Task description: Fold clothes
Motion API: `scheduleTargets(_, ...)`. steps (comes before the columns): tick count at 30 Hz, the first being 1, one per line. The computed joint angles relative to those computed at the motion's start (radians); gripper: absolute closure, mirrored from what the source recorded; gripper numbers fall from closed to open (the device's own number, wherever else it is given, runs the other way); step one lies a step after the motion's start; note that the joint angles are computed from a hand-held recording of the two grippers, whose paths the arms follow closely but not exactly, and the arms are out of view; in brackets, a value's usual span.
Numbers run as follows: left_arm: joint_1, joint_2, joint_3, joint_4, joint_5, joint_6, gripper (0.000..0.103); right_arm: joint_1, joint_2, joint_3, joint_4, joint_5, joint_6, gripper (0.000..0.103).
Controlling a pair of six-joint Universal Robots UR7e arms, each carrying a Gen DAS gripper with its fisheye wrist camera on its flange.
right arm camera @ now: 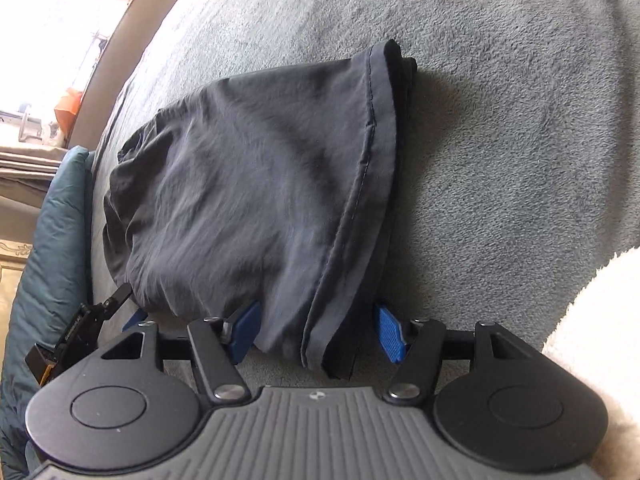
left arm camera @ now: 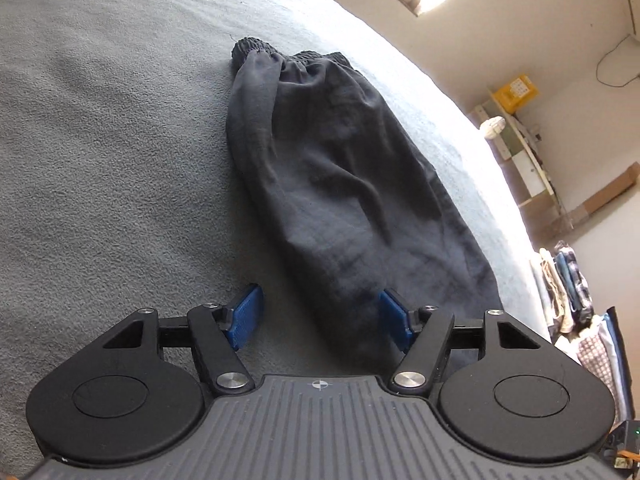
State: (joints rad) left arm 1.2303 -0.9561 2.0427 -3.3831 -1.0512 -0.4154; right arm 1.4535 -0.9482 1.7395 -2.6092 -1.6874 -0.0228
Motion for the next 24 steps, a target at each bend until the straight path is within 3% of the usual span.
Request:
scheduleTargets(4,0.013,0.004,0.030,-0.046,-0.102,0.012,0.038,-0.020,0.005,0.006,0.006,0.063,0.002,0.038)
scheduleTargets(8,0.016,0.021,0.008,-0.042,-0.147,0.013,0.040,-0.019,0.009,0.000,0.036,0.091,-0.021,0.039)
scheduleTargets(13,0.027,0.035,-0.057,-0.040,-0.227,0.018,0.045,-0.039,-0.009,0.005,0.027,0.155,-0.014,0.070)
scheduleTargets(15,0.033,0.045,-0.101,-0.009,-0.249,0.025,0.045,-0.061,-0.012,-0.001,0.031,0.215,0.032,0.078)
scheduleTargets(20,0.053,0.088,-0.224,0.081,-0.299,0.030,0.045,-0.107,0.009,-0.028,0.011,0.361,0.156,0.079)
scheduleTargets(24,0.084,0.139,-0.307,0.119,-0.337,-0.032,0.044,-0.143,0.049,-0.054,-0.057,0.457,0.295,0.079)
